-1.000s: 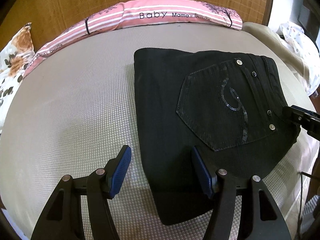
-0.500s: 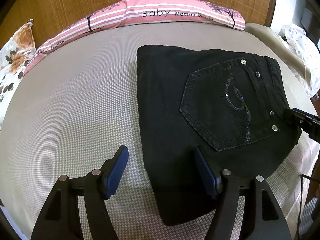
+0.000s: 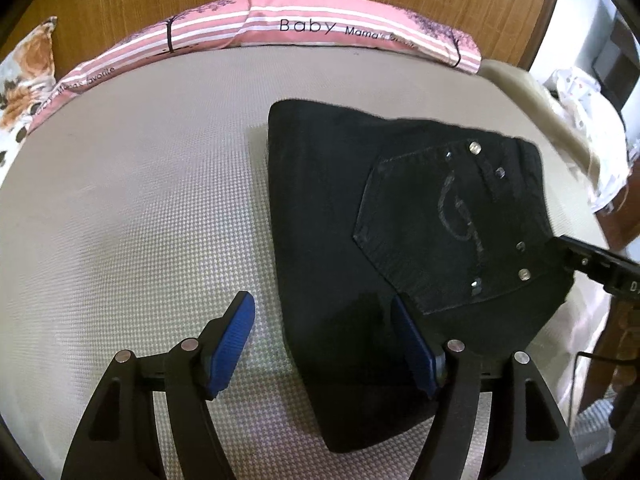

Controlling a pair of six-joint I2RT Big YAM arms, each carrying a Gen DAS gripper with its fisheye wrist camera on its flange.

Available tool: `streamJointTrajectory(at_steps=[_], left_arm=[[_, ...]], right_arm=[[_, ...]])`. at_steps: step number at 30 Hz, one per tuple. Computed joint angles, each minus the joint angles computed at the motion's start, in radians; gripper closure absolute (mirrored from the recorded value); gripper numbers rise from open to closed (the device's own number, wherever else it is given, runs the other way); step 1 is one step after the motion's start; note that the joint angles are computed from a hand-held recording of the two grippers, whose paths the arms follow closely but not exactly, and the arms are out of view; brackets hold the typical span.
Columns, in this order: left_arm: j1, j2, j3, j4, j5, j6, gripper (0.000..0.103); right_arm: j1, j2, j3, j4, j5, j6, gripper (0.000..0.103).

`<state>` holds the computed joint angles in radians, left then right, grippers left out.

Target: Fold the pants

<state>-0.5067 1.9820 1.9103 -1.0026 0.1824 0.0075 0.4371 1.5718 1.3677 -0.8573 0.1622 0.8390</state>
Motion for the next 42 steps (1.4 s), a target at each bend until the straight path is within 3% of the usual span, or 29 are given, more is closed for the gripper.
streamJointTrajectory(at_steps=[5,8,13,18,27,31,34,36,38,40,42], left_arm=[[0.037,0.038,0.071,-0.05,0.108,-0.052,0.032],[0.057,0.087,0.142,-0.11,0.155,-0.082,0.032],[0.075,0.177,0.269,-0.23,0.263,-0.103,0.032],[0.086,0.225,0.338,-0.289,0.365,-0.104,0.032],[0.095,0.299,0.446,-0.348,0.494,-0.082,0.032],[0.092,0.344,0.52,-0.376,0.524,-0.068,0.032],[0.093,0.343,0.509,-0.337,0.532,-0.086,0.033],[0.083,0.33,0.491,-0.3,0.474,-0.103,0.044],[0.072,0.325,0.49,-0.292,0.397,-0.112,0.064],[0.065,0.322,0.494,-0.298,0.361,-0.129,0.071],[0.047,0.297,0.468,-0.275,0.294,-0.098,0.077]], right_arm=[[-0.057,-0.068,-0.086,0.117,-0.118,0.019,0.051],[-0.104,-0.093,-0.133,0.163,-0.189,0.047,0.038],[-0.186,-0.089,-0.196,0.251,-0.353,0.067,0.038],[-0.247,-0.063,-0.257,0.393,-0.537,0.108,0.038],[-0.271,0.001,-0.266,0.562,-0.714,0.104,0.039],[-0.27,0.036,-0.236,0.58,-0.746,0.094,0.04],[-0.266,0.057,-0.209,0.571,-0.745,0.084,0.047],[-0.263,0.056,-0.216,0.583,-0.726,0.109,0.054],[-0.261,0.05,-0.227,0.59,-0.702,0.136,0.06],[-0.244,0.043,-0.215,0.557,-0.653,0.133,0.065],[-0.226,0.034,-0.193,0.51,-0.604,0.12,0.068]])
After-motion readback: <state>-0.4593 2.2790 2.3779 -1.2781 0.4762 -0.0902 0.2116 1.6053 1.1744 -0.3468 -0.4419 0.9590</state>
